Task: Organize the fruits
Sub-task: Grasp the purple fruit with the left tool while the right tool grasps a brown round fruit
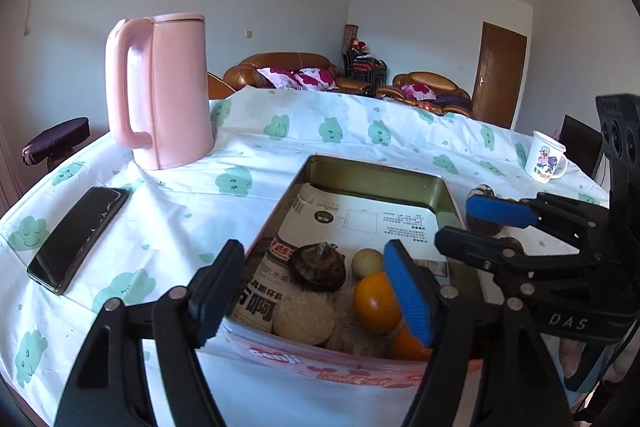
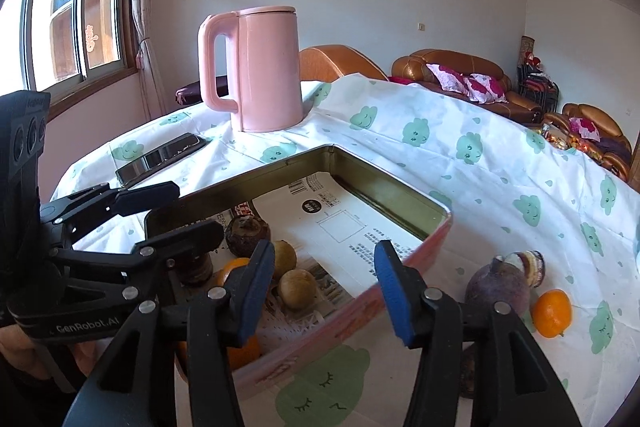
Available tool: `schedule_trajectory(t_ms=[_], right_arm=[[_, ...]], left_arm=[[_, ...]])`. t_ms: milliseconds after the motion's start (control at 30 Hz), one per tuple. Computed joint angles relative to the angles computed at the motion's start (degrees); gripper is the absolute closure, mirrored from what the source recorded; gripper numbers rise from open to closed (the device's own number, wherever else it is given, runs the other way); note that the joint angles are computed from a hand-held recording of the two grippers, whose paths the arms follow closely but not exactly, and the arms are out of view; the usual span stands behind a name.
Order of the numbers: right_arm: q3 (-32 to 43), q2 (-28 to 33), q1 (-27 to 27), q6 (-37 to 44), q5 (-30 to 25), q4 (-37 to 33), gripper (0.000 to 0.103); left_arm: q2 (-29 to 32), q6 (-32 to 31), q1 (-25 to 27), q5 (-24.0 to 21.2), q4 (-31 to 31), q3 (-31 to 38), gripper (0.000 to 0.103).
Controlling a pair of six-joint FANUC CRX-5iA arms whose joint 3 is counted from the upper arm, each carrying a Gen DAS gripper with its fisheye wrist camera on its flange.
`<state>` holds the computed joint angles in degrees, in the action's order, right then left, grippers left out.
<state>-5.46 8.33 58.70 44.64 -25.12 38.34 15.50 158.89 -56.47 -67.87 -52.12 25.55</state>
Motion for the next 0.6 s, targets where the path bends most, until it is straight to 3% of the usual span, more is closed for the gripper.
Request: schedule_trajectory(t_ms=[167, 300, 400, 533, 600], right_arm=[[-9.2, -6.8, -4.6, -12.5, 1.1, 10.3, 0.049], [-11.8, -9.1, -7.5, -17.5, -2.0, 12.9, 0.048], [-11.1, -9.1, -7.6, -13.9, -2.0, 7.8, 0.048], [-6.2, -6.7, -5.4, -1.9, -4.9, -2.4, 0.048], [-0.1, -4.0, -5.0, 7.9, -9.7, -12.7, 0.048]], left_arm=[[1.3, 0.0, -2.0, 0.2, -3.0, 3.0, 0.011], [3.9, -2.9, -2.7, 1.0, -3.3, 6.8, 0.01], [6.4, -4.8, -2.9, 0.5, -3.3, 10.2, 0.003], [8.6, -7.1, -2.4, 1.0, -1.9, 13.3, 0.003], [9.2, -7.7, -2.2, 1.4, -1.3, 14.2, 0.003]])
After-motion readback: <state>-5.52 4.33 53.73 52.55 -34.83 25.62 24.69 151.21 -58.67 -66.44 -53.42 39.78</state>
